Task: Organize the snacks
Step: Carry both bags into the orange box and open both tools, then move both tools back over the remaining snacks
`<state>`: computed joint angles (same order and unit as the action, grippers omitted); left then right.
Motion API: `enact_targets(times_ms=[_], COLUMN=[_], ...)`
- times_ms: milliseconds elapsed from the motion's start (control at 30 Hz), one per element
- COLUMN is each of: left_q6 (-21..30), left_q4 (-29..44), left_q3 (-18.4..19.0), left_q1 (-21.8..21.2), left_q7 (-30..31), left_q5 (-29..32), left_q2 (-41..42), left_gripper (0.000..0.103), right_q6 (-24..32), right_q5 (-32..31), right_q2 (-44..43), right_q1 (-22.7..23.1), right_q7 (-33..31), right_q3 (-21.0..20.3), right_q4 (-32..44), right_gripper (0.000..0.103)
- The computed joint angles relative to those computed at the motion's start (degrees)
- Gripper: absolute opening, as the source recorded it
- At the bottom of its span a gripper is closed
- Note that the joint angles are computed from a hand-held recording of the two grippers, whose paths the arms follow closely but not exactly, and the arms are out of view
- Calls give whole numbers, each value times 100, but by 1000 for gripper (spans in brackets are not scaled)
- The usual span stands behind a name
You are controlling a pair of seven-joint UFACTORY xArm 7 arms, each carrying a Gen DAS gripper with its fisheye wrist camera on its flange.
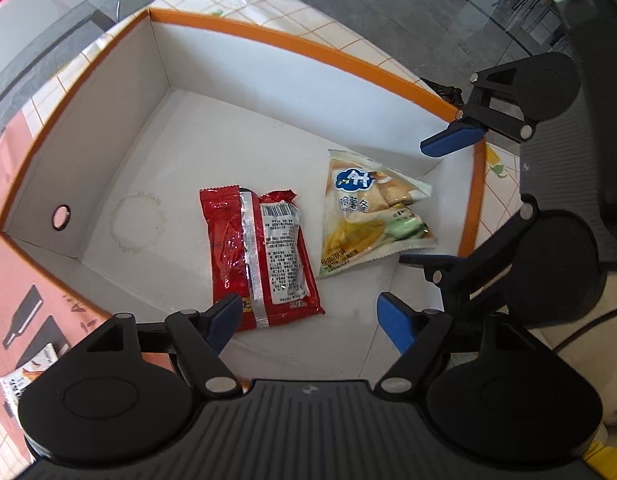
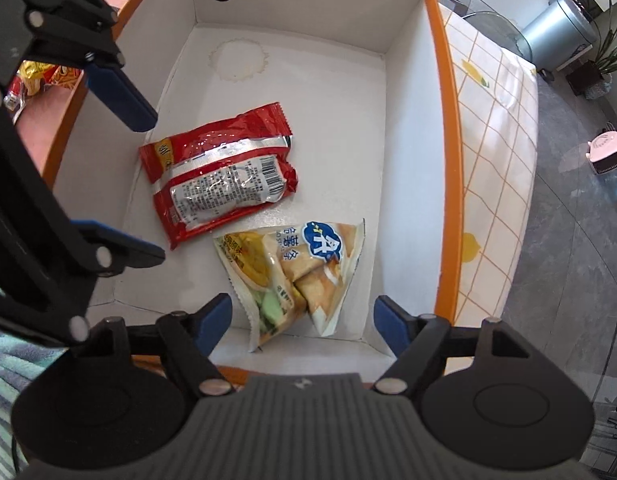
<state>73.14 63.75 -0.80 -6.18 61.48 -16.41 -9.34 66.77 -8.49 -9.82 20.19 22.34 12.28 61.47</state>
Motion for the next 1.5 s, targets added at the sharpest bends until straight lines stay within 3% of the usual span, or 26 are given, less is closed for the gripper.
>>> enact_targets(times_ms=[300,533,800,1033,1133,1267,1367,1500], left_q6=[70,553,742,491,468,70,-189,-465], left_q4=[-384,-197,-241,-412,-373,-529,-627,-775], left_q3=[411,846,1361,1779,1998,2179,2293,2407], left_q1=[130,317,658,963,1132,1413,1598,1813], left_q7=[656,829,1121,1397,1415,1442,1469,1721], left_q5=[-351,-674,-1105,-1405,-1640,-2034,-2297,-2681], left_q2=[-1002,-1407,-1714,-1839,-1706,-1585,-1436,-1195], left_gripper=[90,90,90,90,90,90,90,90], right_q6=[133,322,196,-588,-900,-1319,-1222,-871], right_q5=[52,-130,-563,-1453,-2223,-3302,-4179,-4929], right_q2=[-314,-341,-326,-199,-11,343,771,1348], right_q1=[157,404,694,927,1017,1181,1394,1797], right_q7=[436,817,1723,3291,4293,5969,7124,8117], right_q3=[225,491,854,1227,1426,1503,1524,1383], right_q4=[226,532,713,591,575,555,702,978], right_gripper=[75,75,76,77,82,86,86,85])
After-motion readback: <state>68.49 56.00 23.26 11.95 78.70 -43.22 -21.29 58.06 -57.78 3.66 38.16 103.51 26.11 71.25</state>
